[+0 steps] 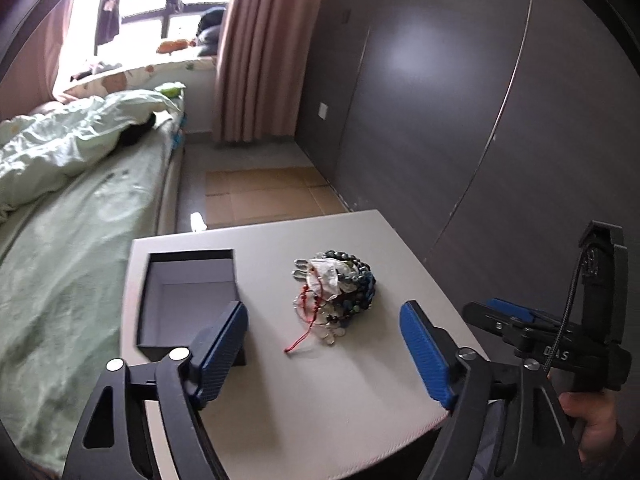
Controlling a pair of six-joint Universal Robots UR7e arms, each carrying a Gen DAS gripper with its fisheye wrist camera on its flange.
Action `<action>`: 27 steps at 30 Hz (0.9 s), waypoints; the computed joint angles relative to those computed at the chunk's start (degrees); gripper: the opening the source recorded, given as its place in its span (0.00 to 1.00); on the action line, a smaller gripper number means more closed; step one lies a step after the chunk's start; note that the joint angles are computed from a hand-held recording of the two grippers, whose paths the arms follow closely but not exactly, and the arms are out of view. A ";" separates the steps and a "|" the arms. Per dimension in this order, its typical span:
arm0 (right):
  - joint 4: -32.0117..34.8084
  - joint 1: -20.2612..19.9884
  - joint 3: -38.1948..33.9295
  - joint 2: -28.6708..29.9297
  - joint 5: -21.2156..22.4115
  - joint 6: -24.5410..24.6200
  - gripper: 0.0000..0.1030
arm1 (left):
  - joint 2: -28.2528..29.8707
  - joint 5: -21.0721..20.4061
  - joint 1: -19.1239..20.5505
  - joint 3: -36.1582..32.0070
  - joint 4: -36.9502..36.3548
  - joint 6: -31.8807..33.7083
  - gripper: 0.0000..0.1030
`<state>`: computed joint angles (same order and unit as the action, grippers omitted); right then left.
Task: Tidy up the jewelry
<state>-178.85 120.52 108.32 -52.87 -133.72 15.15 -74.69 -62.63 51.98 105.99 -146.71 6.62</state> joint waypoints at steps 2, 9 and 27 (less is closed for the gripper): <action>-0.23 -1.19 -0.72 0.48 1.76 -0.25 0.74 | 1.85 -0.92 0.66 -1.46 0.36 0.37 0.74; -0.71 -5.44 -3.92 2.13 8.24 -2.10 0.71 | 8.11 -5.04 3.59 -7.60 4.19 1.49 0.63; 6.34 -13.34 -15.14 7.14 23.07 1.05 0.57 | 20.42 -9.34 8.70 -21.90 15.15 0.25 0.02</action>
